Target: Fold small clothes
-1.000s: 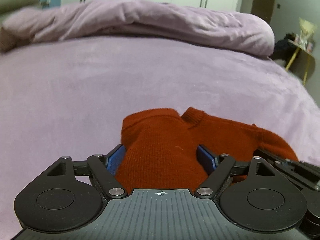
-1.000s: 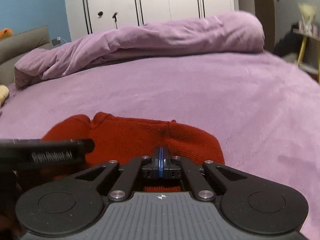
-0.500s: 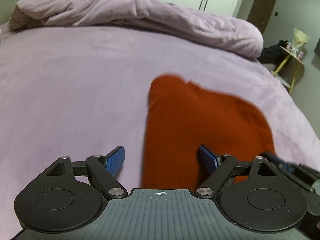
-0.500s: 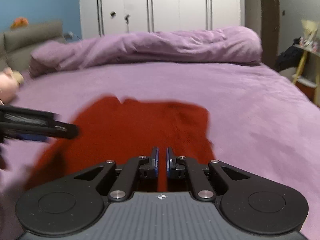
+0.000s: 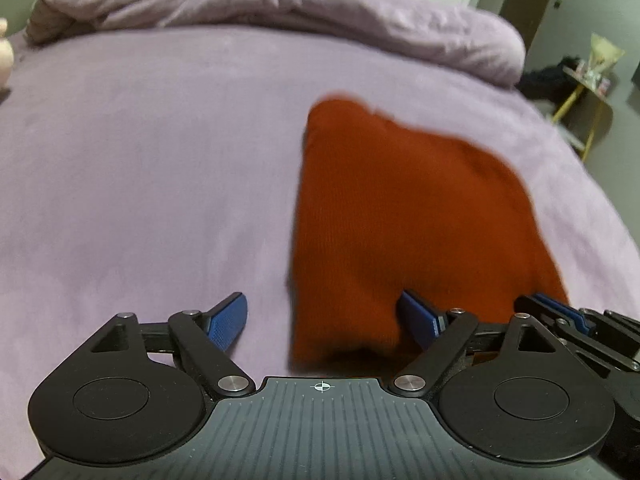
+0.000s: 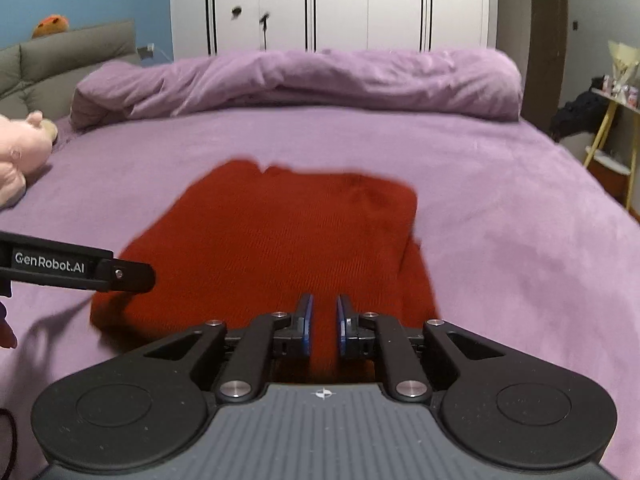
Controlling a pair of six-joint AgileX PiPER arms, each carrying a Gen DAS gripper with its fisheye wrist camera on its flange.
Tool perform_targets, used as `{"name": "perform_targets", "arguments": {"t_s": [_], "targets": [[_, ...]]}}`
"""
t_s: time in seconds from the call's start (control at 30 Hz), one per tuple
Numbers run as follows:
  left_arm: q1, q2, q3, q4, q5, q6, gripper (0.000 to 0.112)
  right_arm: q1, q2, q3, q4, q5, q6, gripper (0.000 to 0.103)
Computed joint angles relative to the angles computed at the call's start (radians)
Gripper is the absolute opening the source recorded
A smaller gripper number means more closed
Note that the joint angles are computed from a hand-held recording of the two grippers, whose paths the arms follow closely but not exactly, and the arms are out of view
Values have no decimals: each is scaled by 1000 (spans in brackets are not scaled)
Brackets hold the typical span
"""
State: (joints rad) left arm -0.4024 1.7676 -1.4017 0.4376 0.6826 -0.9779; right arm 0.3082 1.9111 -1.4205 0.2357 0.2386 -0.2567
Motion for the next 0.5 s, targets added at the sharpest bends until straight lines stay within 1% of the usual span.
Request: {"name": "perform_targets", "arguments": {"t_s": [0.03, 0.07, 0.1, 0.13, 0.17, 0.23, 0.27, 0.3, 0.33, 0.37, 0.4, 0.5], "targets": [[1, 3, 6, 7, -6, -4, 90, 2, 4, 11, -10, 0, 2, 12], [-1, 4, 5, 16, -2, -3, 91, 9, 5, 29, -48, -25, 14, 11], [-1, 11, -18, 1, 26, 22, 91, 15, 8, 28, -95, -29, 42, 11], [-5, 17, -53, -14, 74, 43, 91, 20, 15, 3, -149, 2, 83, 12], [-15, 19, -82, -16, 118, 51, 91, 23, 20, -26, -179, 48, 110, 12], [-47, 7, -112, 10, 193, 49, 90, 27, 26, -115, -208, 203, 143, 12], [-69, -1, -123, 23, 235, 53, 93, 29, 26, -153, -218, 277, 165, 14], [-91, -10, -126, 33, 271, 48, 95, 32, 18, -173, -225, 337, 189, 19], [-115, -15, -133, 43, 317, 38, 97, 35, 7, -187, -224, 402, 210, 43], [-132, -22, -133, 46, 351, 31, 97, 37, 0, -206, -211, 493, 228, 69], [-146, -25, -137, 43, 380, 28, 97, 37, -17, -196, -195, 543, 247, 71], [-168, -42, -149, 13, 433, 37, 97, 41, -91, -105, -156, 567, 262, 70]]}}
